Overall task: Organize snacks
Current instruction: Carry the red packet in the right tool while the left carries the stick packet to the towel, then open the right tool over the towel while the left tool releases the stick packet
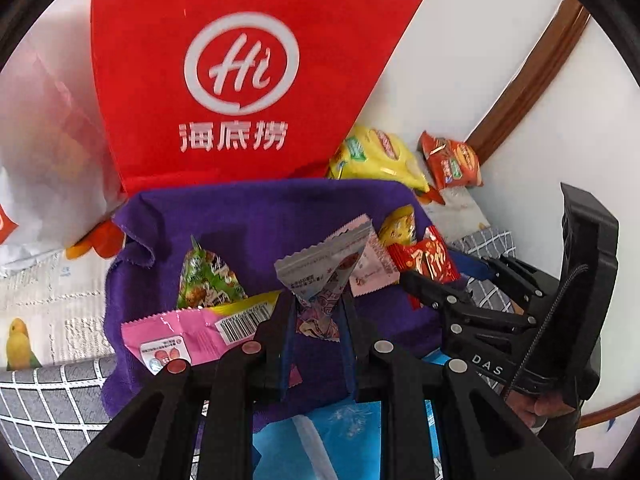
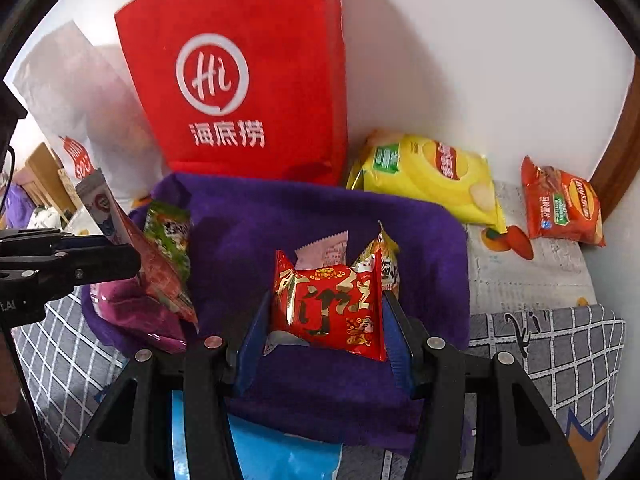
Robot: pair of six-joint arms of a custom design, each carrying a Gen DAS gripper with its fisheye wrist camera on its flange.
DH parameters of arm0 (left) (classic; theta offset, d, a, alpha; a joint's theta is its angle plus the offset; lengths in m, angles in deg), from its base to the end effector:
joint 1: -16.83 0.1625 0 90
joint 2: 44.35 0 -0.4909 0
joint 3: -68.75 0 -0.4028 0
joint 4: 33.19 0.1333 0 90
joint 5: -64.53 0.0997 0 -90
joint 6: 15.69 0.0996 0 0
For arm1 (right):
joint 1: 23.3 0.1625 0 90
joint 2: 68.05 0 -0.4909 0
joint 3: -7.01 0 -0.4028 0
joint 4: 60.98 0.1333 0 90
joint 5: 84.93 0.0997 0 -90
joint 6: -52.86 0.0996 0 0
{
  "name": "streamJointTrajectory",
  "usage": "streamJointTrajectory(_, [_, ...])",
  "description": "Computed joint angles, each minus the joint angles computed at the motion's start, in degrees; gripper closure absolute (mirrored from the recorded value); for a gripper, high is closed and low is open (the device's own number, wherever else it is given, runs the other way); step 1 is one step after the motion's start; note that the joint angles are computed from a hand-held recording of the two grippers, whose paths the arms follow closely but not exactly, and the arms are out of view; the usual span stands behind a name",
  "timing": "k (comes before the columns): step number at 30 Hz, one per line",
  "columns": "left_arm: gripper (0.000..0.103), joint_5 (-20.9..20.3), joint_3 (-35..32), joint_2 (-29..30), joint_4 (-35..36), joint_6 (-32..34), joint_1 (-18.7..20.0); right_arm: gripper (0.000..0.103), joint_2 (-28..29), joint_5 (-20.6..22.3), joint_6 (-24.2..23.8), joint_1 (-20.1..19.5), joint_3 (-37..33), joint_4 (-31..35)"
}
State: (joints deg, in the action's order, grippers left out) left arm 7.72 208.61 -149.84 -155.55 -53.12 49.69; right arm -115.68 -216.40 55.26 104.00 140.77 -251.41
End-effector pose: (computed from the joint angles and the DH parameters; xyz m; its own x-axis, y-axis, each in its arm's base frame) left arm -0.1485 -0.3195 0.3214 -0.8580 0.2369 -0.4558 0.4005 0.8642 -0.3047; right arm 0.3402 -0.3355 0.0756 -0.7192 -0.2914 0.6308 -0.5576 0.7837 -0.2737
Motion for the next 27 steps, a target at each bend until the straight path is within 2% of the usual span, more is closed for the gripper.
streamJointTrajectory(11, [0.083, -1.7, 0.4, 3.0, -2.6, 1.0, 3.1, 0.048, 1.2, 0.8, -0.6, -1.3, -0.5, 1.8])
streamJointTrajectory(27, [0.082, -1.8, 0.1, 2.1, -2.8, 0.8, 5.1, 0.046, 1.1, 0.3, -0.8, -1.5, -0.7, 2.8])
